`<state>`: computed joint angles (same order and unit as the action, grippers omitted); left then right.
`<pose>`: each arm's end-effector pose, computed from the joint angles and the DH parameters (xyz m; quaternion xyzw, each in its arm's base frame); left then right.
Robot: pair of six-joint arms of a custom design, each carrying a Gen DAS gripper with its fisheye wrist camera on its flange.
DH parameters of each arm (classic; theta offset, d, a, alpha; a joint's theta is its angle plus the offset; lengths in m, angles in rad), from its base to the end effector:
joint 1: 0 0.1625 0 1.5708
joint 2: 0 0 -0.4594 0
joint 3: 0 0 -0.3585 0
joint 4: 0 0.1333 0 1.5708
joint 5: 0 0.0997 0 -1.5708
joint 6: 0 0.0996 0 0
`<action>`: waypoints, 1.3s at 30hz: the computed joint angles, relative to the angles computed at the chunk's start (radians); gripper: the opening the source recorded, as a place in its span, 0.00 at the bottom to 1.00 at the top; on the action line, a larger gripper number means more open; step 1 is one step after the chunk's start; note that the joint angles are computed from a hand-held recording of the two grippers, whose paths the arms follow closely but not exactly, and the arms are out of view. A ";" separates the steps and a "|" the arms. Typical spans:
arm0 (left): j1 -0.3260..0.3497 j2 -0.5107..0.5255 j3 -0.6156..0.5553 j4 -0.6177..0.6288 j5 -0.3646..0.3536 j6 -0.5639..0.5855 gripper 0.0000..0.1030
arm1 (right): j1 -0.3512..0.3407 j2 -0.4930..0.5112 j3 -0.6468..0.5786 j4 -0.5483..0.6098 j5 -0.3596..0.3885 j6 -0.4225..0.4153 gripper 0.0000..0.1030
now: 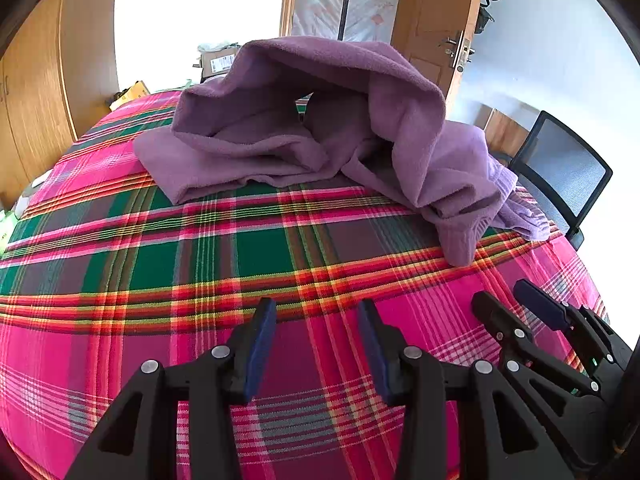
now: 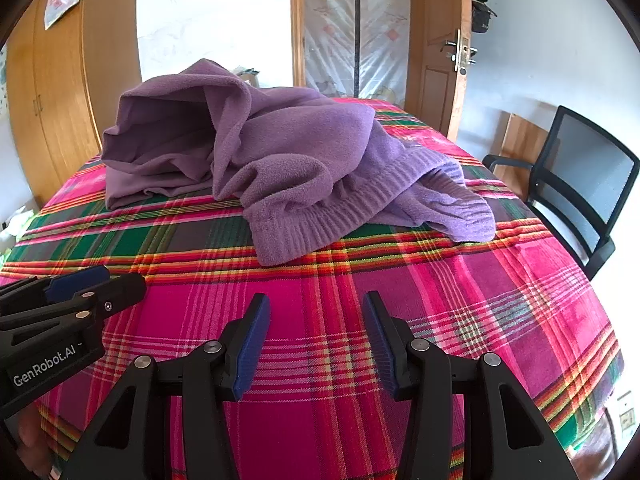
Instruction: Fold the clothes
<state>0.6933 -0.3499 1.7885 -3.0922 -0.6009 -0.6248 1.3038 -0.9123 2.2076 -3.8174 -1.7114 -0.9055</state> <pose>-0.3106 -0.5382 -0.0833 0.0922 0.8793 -0.3446 0.3154 -0.0212 -0.5300 0.2048 0.2478 -0.8521 0.3460 0.3047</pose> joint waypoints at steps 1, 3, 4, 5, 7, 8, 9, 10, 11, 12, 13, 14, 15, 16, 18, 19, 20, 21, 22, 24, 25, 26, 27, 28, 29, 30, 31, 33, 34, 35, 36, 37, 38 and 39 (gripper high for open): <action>0.000 0.000 0.001 -0.003 -0.001 0.001 0.42 | 0.000 -0.001 0.000 0.002 0.000 -0.001 0.49; 0.000 0.000 0.003 -0.008 -0.001 0.004 0.42 | -0.001 -0.003 0.001 0.005 0.001 -0.003 0.49; 0.000 -0.001 0.004 -0.010 -0.001 0.005 0.42 | -0.001 -0.005 0.001 0.007 0.002 -0.004 0.49; 0.001 -0.002 0.006 -0.013 0.000 0.008 0.42 | -0.001 -0.006 0.002 0.009 0.002 -0.005 0.49; 0.008 0.002 0.013 -0.031 0.001 0.019 0.42 | -0.002 -0.008 0.002 0.013 0.003 -0.007 0.49; 0.008 0.000 0.018 -0.034 0.002 0.020 0.42 | -0.002 -0.009 0.003 0.015 0.003 -0.008 0.49; 0.007 0.000 0.023 -0.038 0.004 0.021 0.42 | -0.003 -0.010 0.003 0.017 0.004 -0.009 0.49; 0.009 0.005 0.024 -0.047 0.005 0.025 0.42 | -0.003 -0.012 0.003 0.018 0.004 -0.010 0.49; 0.010 0.010 0.026 -0.054 0.006 0.029 0.42 | -0.003 -0.013 0.004 0.020 0.005 -0.010 0.49; 0.011 0.010 0.030 -0.061 0.006 0.033 0.42 | -0.003 -0.014 0.004 0.022 0.005 -0.011 0.49; 0.013 0.009 0.038 -0.070 0.007 0.037 0.42 | -0.004 -0.015 0.004 0.024 0.005 -0.012 0.49; 0.014 0.007 0.046 -0.080 0.007 0.042 0.42 | -0.004 -0.016 0.005 0.026 0.006 -0.013 0.49; 0.015 0.004 0.056 -0.091 0.007 0.046 0.42 | -0.004 -0.017 0.005 0.028 0.006 -0.014 0.49; 0.017 0.000 0.067 -0.102 0.006 0.051 0.42 | -0.005 -0.019 0.005 0.030 0.007 -0.015 0.49; 0.022 -0.013 0.096 -0.129 -0.002 0.061 0.43 | -0.005 -0.021 0.006 0.033 0.008 -0.017 0.49; 0.025 -0.020 0.112 -0.144 -0.007 0.065 0.43 | -0.006 -0.022 0.006 0.035 0.008 -0.018 0.49; 0.027 -0.027 0.128 -0.159 -0.010 0.069 0.43 | -0.007 -0.024 0.007 0.037 0.010 -0.021 0.49; 0.029 -0.034 0.144 -0.174 -0.012 0.072 0.43 | -0.008 -0.025 0.008 0.039 0.013 -0.024 0.49; 0.031 -0.041 0.161 -0.188 -0.014 0.076 0.43 | -0.010 -0.027 0.010 0.040 0.016 -0.028 0.49; 0.031 -0.057 0.203 -0.208 -0.005 0.081 0.43 | -0.013 -0.030 0.015 0.037 0.019 -0.034 0.49; 0.031 -0.066 0.224 -0.218 -0.001 0.084 0.43 | -0.014 -0.032 0.018 0.036 0.020 -0.033 0.49; 0.031 -0.074 0.245 -0.228 0.004 0.086 0.43 | -0.014 -0.032 0.019 0.034 0.020 -0.032 0.49; 0.031 -0.082 0.267 -0.239 0.008 0.089 0.43 | -0.013 -0.030 0.019 0.031 0.018 -0.032 0.49; 0.029 -0.090 0.294 -0.256 0.012 0.092 0.43 | -0.012 -0.029 0.019 0.028 0.017 -0.032 0.49; 0.023 -0.095 0.320 -0.269 0.016 0.086 0.43 | -0.011 -0.027 0.019 0.025 0.015 -0.032 0.49; 0.006 -0.096 0.346 -0.272 0.020 0.060 0.43 | -0.012 -0.027 0.021 0.022 0.016 -0.032 0.49; -0.007 -0.100 0.374 -0.278 0.023 0.039 0.43 | -0.013 -0.028 0.023 0.020 0.018 -0.032 0.49; -0.014 -0.122 0.442 -0.322 0.022 0.031 0.43 | -0.016 -0.029 0.027 0.014 0.021 -0.033 0.49; -0.024 -0.132 0.483 -0.341 0.024 0.016 0.43 | -0.016 -0.028 0.028 0.011 0.021 -0.032 0.49; -0.030 -0.142 0.519 -0.358 0.026 0.008 0.43 | -0.016 -0.027 0.029 0.008 0.021 -0.033 0.49; -0.025 -0.141 0.532 -0.379 0.026 0.016 0.43 | -0.016 -0.026 0.029 0.005 0.020 -0.032 0.49; -0.039 -0.098 0.531 -0.392 0.028 -0.010 0.43 | -0.015 -0.025 0.030 0.001 0.019 -0.032 0.49; -0.046 -0.097 0.558 -0.414 0.030 -0.019 0.43 | -0.015 -0.023 0.030 -0.001 0.019 -0.032 0.49; -0.054 -0.098 0.591 -0.436 0.031 -0.032 0.43 | -0.015 -0.022 0.030 -0.004 0.019 -0.032 0.49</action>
<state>0.6396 -0.4481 2.3795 -3.5283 -0.5701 -0.6563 1.2890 -0.9348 2.2380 -3.8210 -1.6920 -0.9379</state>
